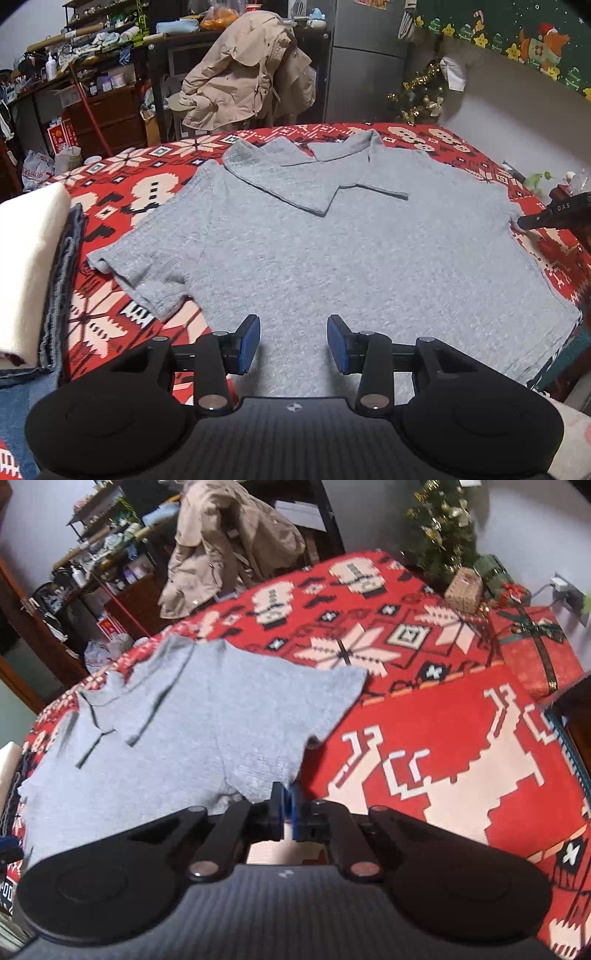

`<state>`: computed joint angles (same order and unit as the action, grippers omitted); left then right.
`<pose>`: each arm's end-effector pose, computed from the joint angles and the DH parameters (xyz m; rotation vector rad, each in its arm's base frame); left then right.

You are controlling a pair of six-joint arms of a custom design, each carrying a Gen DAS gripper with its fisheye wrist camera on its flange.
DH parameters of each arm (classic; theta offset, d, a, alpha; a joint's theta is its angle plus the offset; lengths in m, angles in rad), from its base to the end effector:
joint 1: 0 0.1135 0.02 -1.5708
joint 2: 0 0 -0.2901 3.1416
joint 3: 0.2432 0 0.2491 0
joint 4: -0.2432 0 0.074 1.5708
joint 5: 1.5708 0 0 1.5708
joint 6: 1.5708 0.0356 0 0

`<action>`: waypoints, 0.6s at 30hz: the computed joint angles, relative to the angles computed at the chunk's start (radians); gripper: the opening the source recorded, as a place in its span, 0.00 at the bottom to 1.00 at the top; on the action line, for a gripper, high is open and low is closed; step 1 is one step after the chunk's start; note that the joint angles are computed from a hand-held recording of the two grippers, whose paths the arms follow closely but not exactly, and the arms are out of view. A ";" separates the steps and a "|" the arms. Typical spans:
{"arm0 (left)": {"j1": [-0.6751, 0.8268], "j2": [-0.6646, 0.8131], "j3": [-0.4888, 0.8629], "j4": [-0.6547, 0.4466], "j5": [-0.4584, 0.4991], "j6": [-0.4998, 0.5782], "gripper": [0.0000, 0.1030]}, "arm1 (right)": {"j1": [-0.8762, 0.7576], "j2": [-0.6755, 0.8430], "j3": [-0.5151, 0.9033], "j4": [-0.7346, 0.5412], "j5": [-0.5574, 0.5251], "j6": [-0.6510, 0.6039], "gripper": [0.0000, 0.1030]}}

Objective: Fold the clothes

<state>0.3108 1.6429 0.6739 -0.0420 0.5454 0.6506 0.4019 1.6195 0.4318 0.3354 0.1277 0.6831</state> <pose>0.2748 0.0689 0.1490 0.5938 2.3241 -0.2751 0.2338 0.0944 0.1191 0.4003 2.4097 0.3397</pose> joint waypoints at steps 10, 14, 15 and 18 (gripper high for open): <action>0.124 0.117 0.140 -0.026 0.012 -0.154 0.39 | 0.044 -0.087 -0.016 -0.133 0.063 -0.013 0.16; 0.120 0.183 0.214 -0.015 0.001 -0.243 0.35 | 0.061 -0.117 -0.048 -0.128 0.073 0.022 0.16; 0.116 0.197 0.229 -0.015 0.003 -0.252 0.33 | 0.066 -0.124 -0.054 -0.128 0.076 0.025 0.16; 0.093 0.238 0.268 -0.019 -0.015 -0.255 0.31 | 0.084 -0.145 -0.068 -0.132 0.087 0.032 0.17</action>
<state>0.4033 1.8813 0.9417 -0.0610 0.5300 0.3958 0.4856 1.4746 0.3637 0.2034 0.2143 0.7147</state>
